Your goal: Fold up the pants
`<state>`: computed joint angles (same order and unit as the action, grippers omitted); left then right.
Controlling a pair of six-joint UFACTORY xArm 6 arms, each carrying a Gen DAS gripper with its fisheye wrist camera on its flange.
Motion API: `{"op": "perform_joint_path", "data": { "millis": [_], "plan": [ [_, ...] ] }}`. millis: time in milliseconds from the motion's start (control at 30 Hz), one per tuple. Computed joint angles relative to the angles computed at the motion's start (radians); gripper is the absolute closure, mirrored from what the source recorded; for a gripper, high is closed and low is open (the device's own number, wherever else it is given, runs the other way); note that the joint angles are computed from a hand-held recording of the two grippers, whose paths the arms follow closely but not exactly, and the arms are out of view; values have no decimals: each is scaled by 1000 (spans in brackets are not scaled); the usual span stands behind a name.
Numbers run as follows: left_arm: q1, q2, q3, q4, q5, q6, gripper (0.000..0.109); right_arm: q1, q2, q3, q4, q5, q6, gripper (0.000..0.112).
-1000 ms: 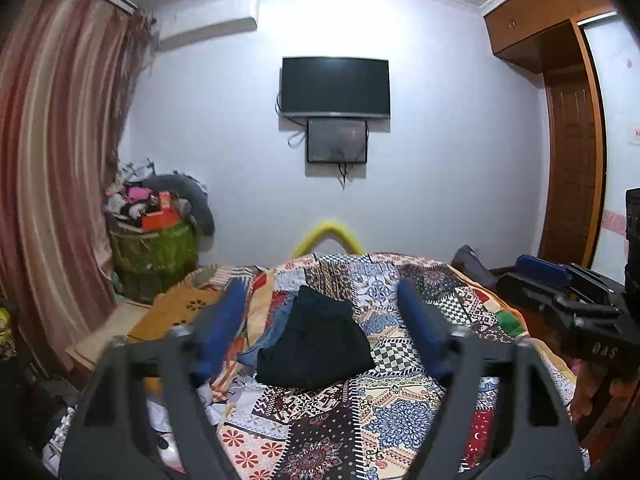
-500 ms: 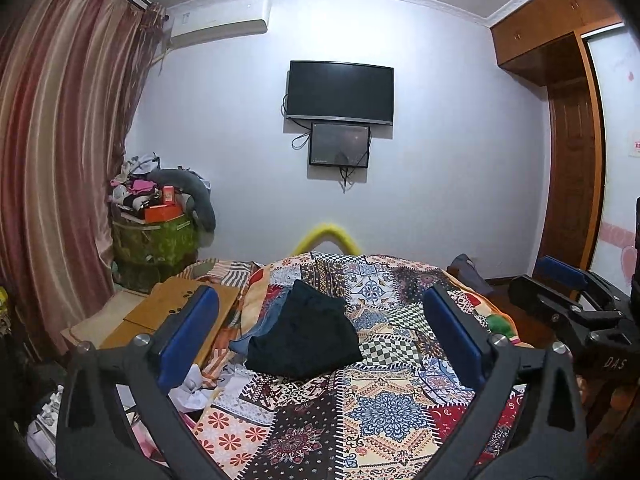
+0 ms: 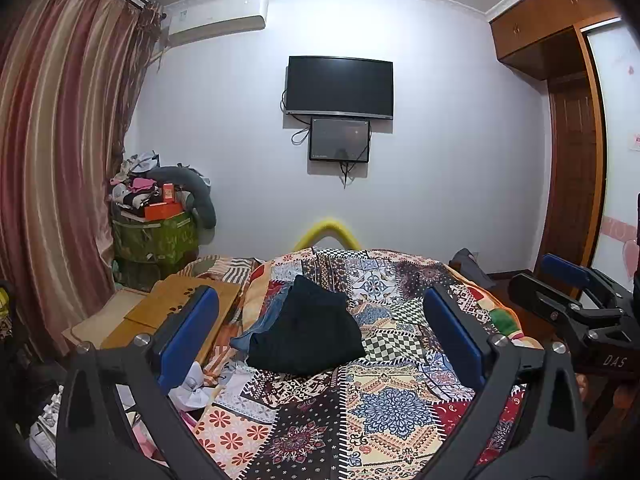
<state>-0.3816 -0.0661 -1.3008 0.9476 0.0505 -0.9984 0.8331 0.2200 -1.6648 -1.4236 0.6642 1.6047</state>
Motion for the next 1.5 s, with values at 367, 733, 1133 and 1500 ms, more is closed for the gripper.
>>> {"op": "perform_joint_path", "data": {
  "millis": [367, 733, 1133, 1500],
  "plan": [
    [-7, 15, -6, -35, 10, 36, 6, -1, -7, 6, 29, 5, -7, 9],
    [-12, 24, -7, -94, 7, 89, 6, 3, -12, 12, 45, 11, -12, 9],
    [-10, 32, -11, -130, -4, 130, 6, 0, -21, 23, 44, 11, -4, 9],
    [-11, 31, 9, -225, -28, 218, 6, 2, -22, 21, 43, 15, -3, 9]
  ]
}}
